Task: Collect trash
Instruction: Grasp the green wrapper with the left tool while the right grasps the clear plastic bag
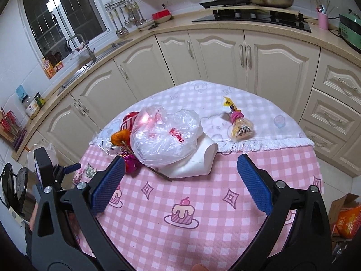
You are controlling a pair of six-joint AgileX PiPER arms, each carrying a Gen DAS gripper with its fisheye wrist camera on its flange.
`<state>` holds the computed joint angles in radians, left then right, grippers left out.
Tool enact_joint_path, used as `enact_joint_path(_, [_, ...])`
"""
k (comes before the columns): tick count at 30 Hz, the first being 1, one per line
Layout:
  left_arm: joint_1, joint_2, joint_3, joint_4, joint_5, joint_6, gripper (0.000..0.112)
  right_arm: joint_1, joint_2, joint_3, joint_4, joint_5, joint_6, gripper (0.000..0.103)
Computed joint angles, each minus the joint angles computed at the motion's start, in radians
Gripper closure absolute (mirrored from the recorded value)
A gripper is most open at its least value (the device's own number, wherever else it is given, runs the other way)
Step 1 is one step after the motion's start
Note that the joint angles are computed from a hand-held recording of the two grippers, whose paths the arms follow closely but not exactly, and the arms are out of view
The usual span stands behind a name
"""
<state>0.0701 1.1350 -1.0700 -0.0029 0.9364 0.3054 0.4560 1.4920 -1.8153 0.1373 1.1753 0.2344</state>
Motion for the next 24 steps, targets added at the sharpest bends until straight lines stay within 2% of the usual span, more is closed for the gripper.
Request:
enact_joint_path(2, [0.052, 0.021, -0.022, -0.088, 0.015, 0.156, 0.017, 0.005, 0.008, -0.005, -0.001, 0.001, 0.001, 0.006])
enact_joint_path(4, [0.122, 0.064, -0.063, -0.198, 0.064, 0.321, 0.020, 0.010, 0.011, -0.005, -0.004, -0.001, 0.004, 0.006])
enact_joint_path(5, [0.152, 0.093, -0.098, -0.261, 0.123, 0.371, 0.033, 0.012, 0.013, -0.004, -0.003, -0.001, 0.006, 0.006])
enact_joint_path(6, [0.159, 0.109, -0.117, -0.284, 0.151, 0.381, 0.038, 0.012, 0.015, -0.004, -0.001, -0.001, 0.006, 0.006])
enact_joint_path(8, [0.131, 0.109, -0.122, -0.254, 0.146, 0.354, 0.041, 0.016, 0.015, -0.002, -0.006, 0.000, 0.007, 0.006])
enact_joint_path(10, [0.158, 0.114, -0.141, -0.303, 0.212, 0.367, 0.069, 0.012, 0.012, 0.001, -0.003, 0.001, 0.007, 0.006])
enact_joint_path(11, [0.148, 0.103, -0.141, -0.301, 0.226, 0.348, 0.074, 0.010, 0.010, 0.004, -0.004, 0.001, 0.007, 0.006])
enact_joint_path(12, [0.112, 0.078, -0.125, -0.258, 0.215, 0.317, 0.085, 0.012, 0.014, -0.001, -0.007, 0.002, 0.011, 0.006])
enact_joint_path(13, [0.073, 0.054, -0.117, -0.223, 0.219, 0.291, 0.088, 0.008, 0.014, -0.002, -0.005, 0.002, 0.010, 0.006])
enact_joint_path(16, [-0.042, 0.002, -0.088, -0.111, 0.206, 0.196, 0.089, 0.004, 0.010, 0.007, 0.002, -0.003, 0.008, 0.006])
enact_joint_path(24, [-0.071, -0.063, -0.044, -0.113, 0.196, 0.071, 0.092, 0.030, 0.049, -0.017, -0.024, -0.011, -0.002, 0.006])
